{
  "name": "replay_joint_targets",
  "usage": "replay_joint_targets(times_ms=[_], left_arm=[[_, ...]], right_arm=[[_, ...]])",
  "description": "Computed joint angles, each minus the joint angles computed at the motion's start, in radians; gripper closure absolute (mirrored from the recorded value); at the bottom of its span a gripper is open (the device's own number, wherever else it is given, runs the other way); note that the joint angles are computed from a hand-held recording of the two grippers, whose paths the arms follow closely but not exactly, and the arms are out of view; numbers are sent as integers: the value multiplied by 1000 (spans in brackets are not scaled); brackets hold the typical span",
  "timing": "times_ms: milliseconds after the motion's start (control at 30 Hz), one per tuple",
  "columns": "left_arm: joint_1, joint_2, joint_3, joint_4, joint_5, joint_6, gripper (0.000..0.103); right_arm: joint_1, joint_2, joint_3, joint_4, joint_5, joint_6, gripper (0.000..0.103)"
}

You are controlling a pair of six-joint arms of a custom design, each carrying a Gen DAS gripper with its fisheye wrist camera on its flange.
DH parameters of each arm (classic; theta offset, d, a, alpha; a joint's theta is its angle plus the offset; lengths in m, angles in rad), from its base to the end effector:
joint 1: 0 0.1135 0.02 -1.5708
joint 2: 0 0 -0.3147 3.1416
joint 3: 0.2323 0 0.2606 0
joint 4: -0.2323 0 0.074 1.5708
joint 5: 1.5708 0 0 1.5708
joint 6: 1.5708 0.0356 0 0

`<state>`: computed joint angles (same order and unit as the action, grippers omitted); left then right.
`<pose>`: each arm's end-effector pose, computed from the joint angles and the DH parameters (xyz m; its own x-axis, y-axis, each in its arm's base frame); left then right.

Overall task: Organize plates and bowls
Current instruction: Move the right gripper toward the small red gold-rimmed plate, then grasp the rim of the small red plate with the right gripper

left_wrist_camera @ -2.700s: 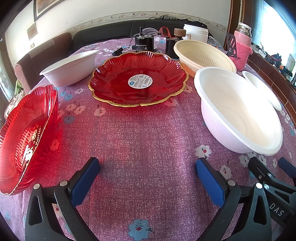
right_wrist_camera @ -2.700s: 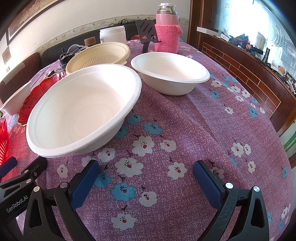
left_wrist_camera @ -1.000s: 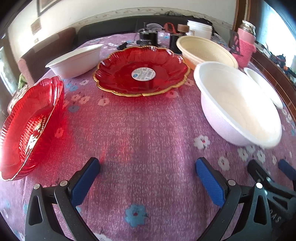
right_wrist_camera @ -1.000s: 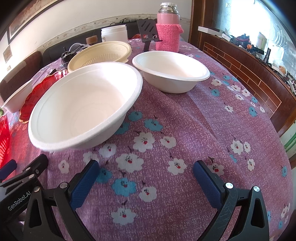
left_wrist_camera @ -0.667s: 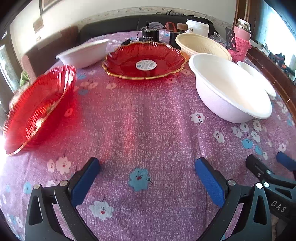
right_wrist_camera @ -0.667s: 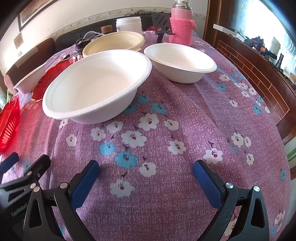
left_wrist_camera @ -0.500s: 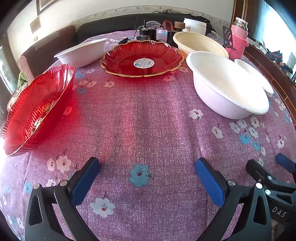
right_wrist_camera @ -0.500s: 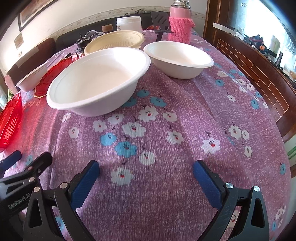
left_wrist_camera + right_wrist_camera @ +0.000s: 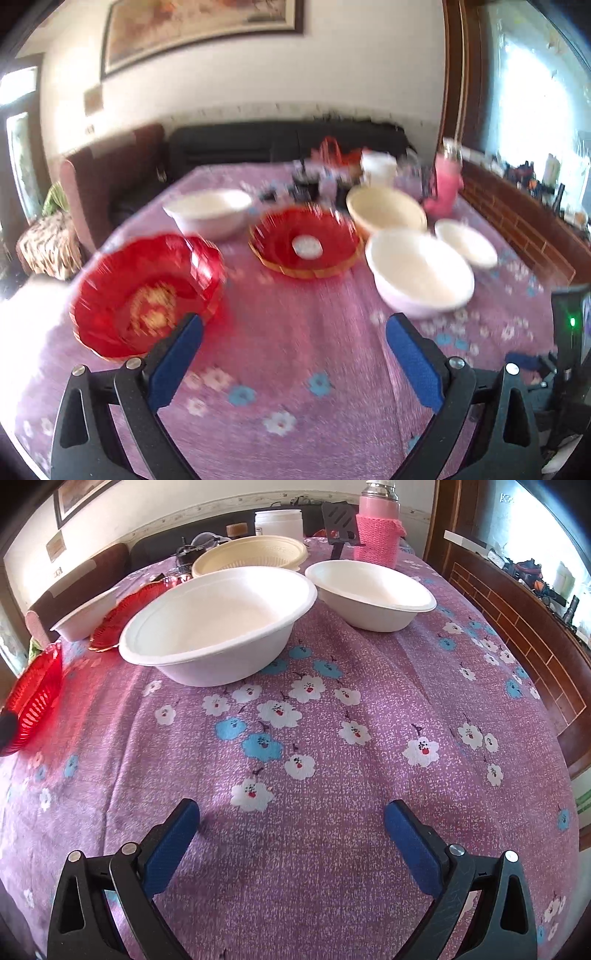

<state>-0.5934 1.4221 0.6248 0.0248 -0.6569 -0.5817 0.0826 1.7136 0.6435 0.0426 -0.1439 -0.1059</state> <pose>0.2332 -0.1311 0.2139 -0.5275 -0.1690 -0.8326 -0.2509 0.9673 -0.0374 0.2942 0.0295 0.1378 -0.8319 -0.1738 -0.5270 -0.2448 0.9672 0.0674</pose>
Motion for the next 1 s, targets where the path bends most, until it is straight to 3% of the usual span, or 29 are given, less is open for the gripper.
replay_joint_targets(times_ms=[67,167,333,467,633,667,867,1000], left_arm=[[33,-63,-2,-1,-2,17,3],[160,-140,13,6,101,86,0],[346,-126,124,-86,254,158,0],[415,-87,157,-97,307,180,0],[452,-95,102,-47,416,151,0],[457,-91,95,-38,430,153,0],[455,-85,50,20,483,181,0],[442,-82,28,45,502,190,0]], right_arm=[[-26,-65,-16,-8,-44,-9,6],[-37,-166,-6,-30,-74,-21,6],[-10,-191,157,-126,-177,19,6],[31,-69,333,-166,-276,92,12],[80,192,673,-361,-460,208,35],[91,239,731,-397,-476,211,36],[173,459,1044,-565,-418,244,44],[222,577,1255,-660,-360,219,44]])
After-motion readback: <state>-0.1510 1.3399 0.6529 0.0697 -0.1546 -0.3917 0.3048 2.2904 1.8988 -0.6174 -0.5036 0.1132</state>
